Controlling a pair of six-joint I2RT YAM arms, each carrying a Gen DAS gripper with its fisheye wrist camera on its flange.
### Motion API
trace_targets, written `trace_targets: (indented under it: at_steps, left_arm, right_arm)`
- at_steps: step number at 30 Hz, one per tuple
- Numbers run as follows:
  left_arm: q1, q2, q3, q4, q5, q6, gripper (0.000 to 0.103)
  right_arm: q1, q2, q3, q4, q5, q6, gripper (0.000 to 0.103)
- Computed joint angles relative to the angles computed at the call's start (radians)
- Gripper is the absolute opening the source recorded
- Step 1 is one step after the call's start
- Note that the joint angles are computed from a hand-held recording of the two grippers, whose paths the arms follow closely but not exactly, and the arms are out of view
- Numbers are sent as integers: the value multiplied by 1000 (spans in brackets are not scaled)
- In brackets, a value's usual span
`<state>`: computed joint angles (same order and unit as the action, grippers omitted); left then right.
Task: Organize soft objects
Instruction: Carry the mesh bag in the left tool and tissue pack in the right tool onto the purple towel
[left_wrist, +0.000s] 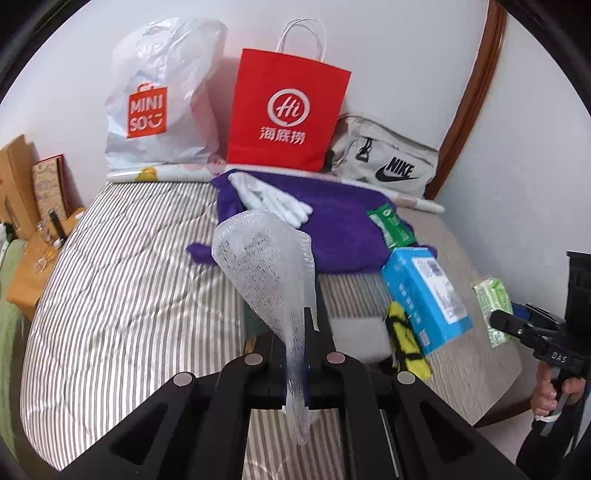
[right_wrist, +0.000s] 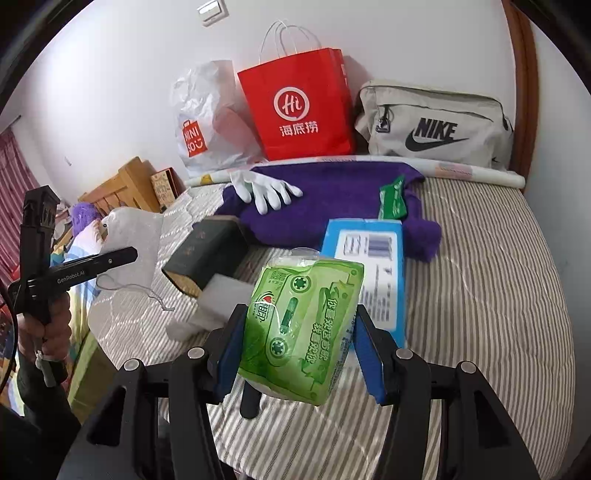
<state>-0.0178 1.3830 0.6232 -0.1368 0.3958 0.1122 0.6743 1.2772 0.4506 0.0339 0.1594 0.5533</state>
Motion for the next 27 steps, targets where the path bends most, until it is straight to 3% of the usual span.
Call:
trace_targets:
  at_steps: [11,27]
  left_arm:
    - [-28,182,215,-2,-4,-50,6]
    - [-106,588,659,-67,-32,-115,6]
  right_arm:
    - [-171,182,156,31,-98,-116,55]
    - [-358,536,503,9,-184,-247,55]
